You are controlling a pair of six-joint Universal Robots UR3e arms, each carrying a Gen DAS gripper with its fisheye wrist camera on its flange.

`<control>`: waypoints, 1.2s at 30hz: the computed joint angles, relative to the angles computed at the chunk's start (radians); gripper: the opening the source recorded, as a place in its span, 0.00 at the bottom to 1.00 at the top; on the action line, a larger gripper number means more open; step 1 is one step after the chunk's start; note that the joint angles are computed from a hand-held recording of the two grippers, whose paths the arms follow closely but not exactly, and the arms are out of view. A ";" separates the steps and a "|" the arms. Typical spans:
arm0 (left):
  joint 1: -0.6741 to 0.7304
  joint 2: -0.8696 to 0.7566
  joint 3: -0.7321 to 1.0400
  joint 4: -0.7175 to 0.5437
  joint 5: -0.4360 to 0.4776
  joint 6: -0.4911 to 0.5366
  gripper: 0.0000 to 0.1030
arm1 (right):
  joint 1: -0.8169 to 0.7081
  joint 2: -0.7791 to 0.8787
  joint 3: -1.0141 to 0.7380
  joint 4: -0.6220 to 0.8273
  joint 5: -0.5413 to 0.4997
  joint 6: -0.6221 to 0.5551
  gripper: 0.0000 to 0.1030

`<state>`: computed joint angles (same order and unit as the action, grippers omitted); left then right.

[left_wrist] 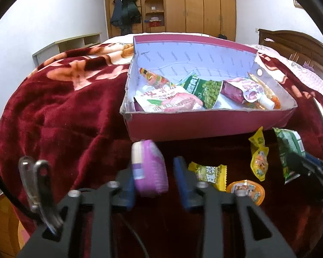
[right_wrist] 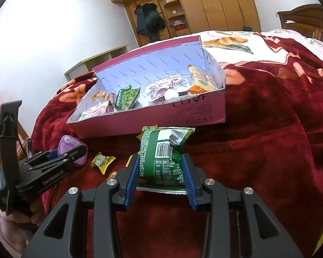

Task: Organize snacks
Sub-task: 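Carry the purple tin and green bag over the pink box with both grippers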

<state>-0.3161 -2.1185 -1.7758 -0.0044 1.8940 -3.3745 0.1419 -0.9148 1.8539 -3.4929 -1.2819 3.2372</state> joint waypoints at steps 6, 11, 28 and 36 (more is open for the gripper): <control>0.048 0.081 -0.090 0.041 -0.099 -0.021 0.18 | -0.003 -0.009 0.010 -0.015 0.011 -0.003 0.38; 0.058 0.143 -0.140 0.075 -0.120 -0.035 0.18 | 0.000 -0.027 0.029 -0.035 0.018 -0.012 0.38; 0.042 0.156 -0.004 0.031 -0.147 0.020 0.18 | 0.027 -0.079 -0.027 0.012 -0.003 -0.056 0.38; 0.041 0.099 0.128 -0.031 -0.153 0.041 0.18 | 0.024 -0.076 -0.102 0.073 -0.008 -0.072 0.38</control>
